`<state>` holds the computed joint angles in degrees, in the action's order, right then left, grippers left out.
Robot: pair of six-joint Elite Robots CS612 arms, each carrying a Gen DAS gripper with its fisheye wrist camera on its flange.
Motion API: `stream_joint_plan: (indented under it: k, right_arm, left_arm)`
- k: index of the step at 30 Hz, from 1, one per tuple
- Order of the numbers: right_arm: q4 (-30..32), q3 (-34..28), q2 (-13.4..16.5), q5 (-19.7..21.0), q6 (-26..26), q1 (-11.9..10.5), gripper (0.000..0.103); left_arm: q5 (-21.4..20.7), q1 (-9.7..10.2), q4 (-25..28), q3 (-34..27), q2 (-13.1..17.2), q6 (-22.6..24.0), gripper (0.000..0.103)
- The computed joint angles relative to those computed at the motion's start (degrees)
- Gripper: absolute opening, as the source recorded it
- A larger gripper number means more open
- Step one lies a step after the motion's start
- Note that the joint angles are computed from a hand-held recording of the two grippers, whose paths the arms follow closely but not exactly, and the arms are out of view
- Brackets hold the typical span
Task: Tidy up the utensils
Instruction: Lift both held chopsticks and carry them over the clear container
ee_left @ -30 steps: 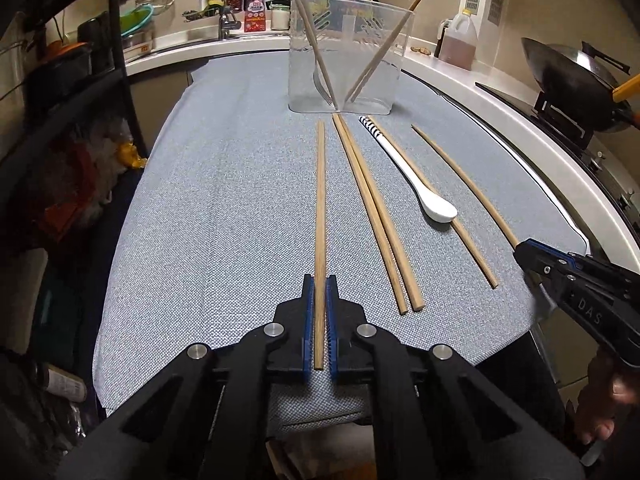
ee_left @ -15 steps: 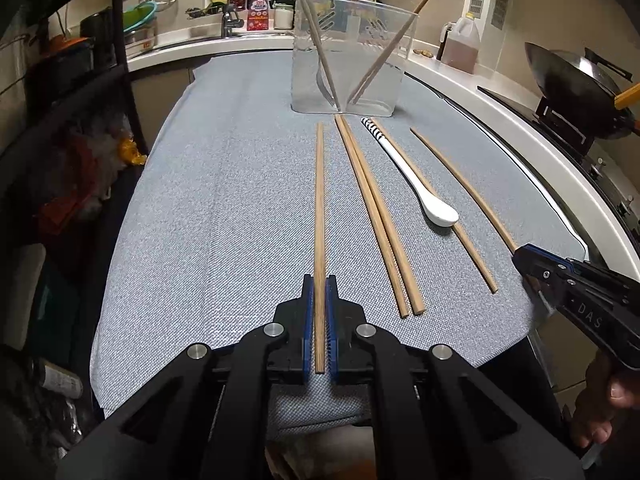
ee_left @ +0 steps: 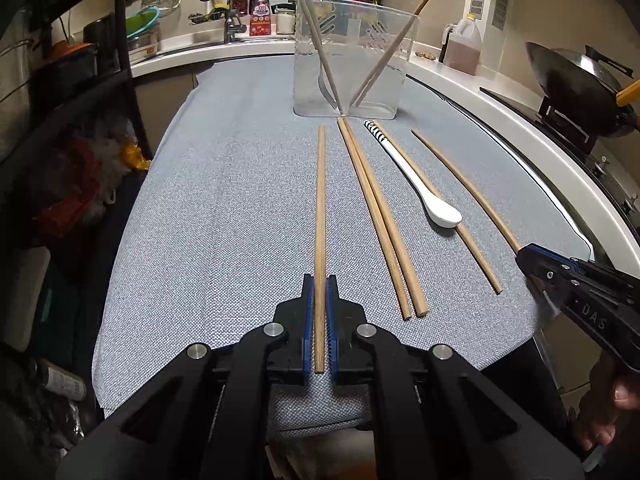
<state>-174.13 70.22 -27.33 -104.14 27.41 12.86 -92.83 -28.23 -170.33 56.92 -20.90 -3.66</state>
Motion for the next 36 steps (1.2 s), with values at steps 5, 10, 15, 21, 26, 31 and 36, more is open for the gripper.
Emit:
stream_joint_plan:
  k: [5, 10, 15, 21, 26, 31, 36]
  right_arm:
    - [-0.28, 0.2, -0.08, 0.47, 0.43, -0.14, 0.006]
    - [-1.39, 0.89, -0.74, -0.58, 0.42, 0.06, 0.006]
    - [-3.17, 2.07, -1.79, -1.84, 0.06, 0.38, 0.006]
    - [-5.59, 3.91, -3.22, -3.41, -0.95, 0.96, 0.006]
    - [-7.65, 5.06, -4.15, -4.6, -1.95, 1.25, 0.006]
    - [-9.67, 6.04, -5.01, -5.72, -2.75, 1.46, 0.006]
    - [-11.65, 6.59, -5.72, -6.55, -3.48, 1.52, 0.006]
  left_arm:
    - [-0.08, -0.03, 0.28, -0.11, -0.03, 0.18, 0.006]
    - [-0.61, -0.05, -0.03, 0.51, -0.58, 0.23, 0.006]
    - [-0.93, -0.13, -2.48, 2.5, -1.75, 0.33, 0.006]
    - [-1.12, -0.16, -5.87, 5.13, -3.28, 0.28, 0.006]
    - [-1.12, -0.31, -7.8, 6.37, -4.1, 0.53, 0.006]
    - [-1.02, -0.36, -10.15, 7.3, -4.82, 0.67, 0.006]
    - [-1.2, -0.2, -11.57, 7.52, -5.34, 0.56, 0.006]
